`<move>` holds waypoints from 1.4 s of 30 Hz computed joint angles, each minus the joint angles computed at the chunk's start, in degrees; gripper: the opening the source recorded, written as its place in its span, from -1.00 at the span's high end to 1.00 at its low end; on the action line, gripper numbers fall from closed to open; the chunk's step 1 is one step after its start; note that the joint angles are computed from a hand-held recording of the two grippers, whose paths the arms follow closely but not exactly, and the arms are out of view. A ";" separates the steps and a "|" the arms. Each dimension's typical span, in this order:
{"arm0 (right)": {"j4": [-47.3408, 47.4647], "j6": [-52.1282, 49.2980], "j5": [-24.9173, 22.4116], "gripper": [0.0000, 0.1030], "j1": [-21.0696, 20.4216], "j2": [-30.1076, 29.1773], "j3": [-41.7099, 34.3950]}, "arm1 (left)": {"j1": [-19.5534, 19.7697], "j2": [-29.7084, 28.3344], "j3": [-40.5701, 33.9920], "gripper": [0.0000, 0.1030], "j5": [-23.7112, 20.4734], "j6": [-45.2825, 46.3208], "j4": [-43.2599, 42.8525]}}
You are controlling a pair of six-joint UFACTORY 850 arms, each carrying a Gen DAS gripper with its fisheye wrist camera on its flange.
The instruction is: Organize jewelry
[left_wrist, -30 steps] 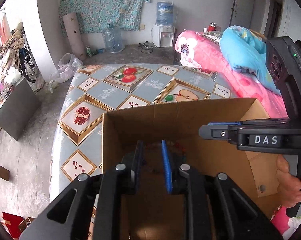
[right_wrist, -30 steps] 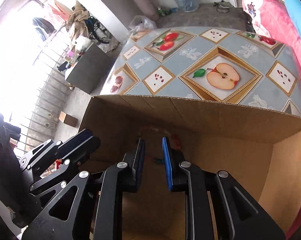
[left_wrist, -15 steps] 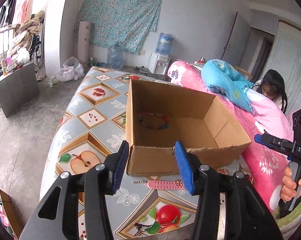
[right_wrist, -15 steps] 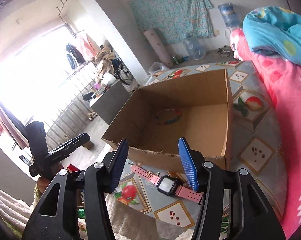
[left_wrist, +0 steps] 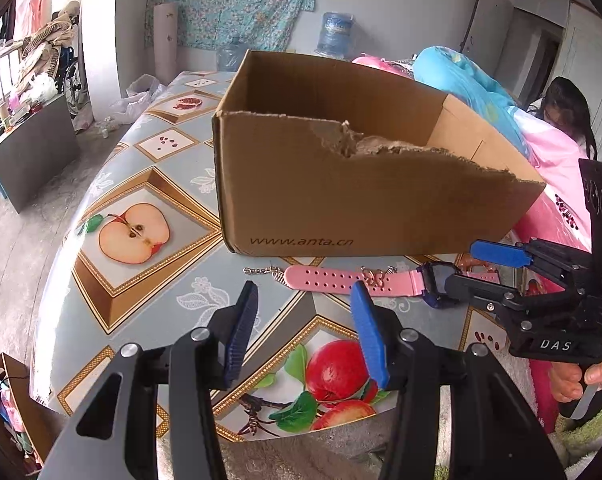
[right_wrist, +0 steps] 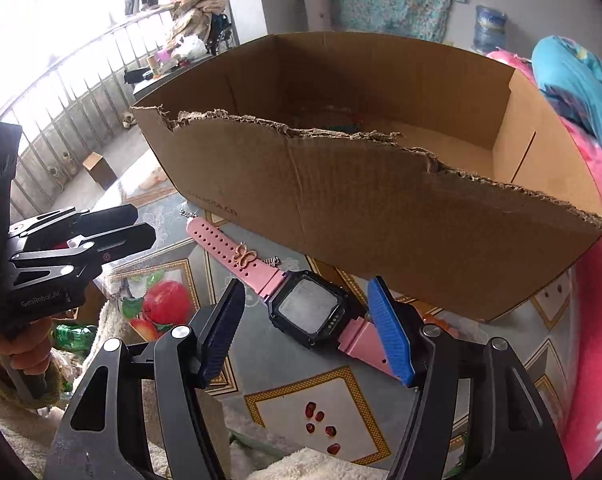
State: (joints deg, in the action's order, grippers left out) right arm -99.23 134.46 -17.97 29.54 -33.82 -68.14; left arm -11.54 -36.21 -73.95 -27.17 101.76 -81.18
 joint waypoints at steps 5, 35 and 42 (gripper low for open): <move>9.90 -13.56 -1.35 -0.19 0.70 -2.81 -2.91 | -0.46 -0.73 -0.81 0.09 1.54 -1.33 1.16; 19.56 -31.23 -4.81 0.00 2.25 -5.47 -6.17 | -2.19 -1.28 -0.96 0.09 4.40 -2.08 1.17; 17.41 -29.62 -2.08 0.03 1.30 -4.62 -5.16 | -1.97 -1.15 -0.67 0.09 4.18 -0.95 -0.29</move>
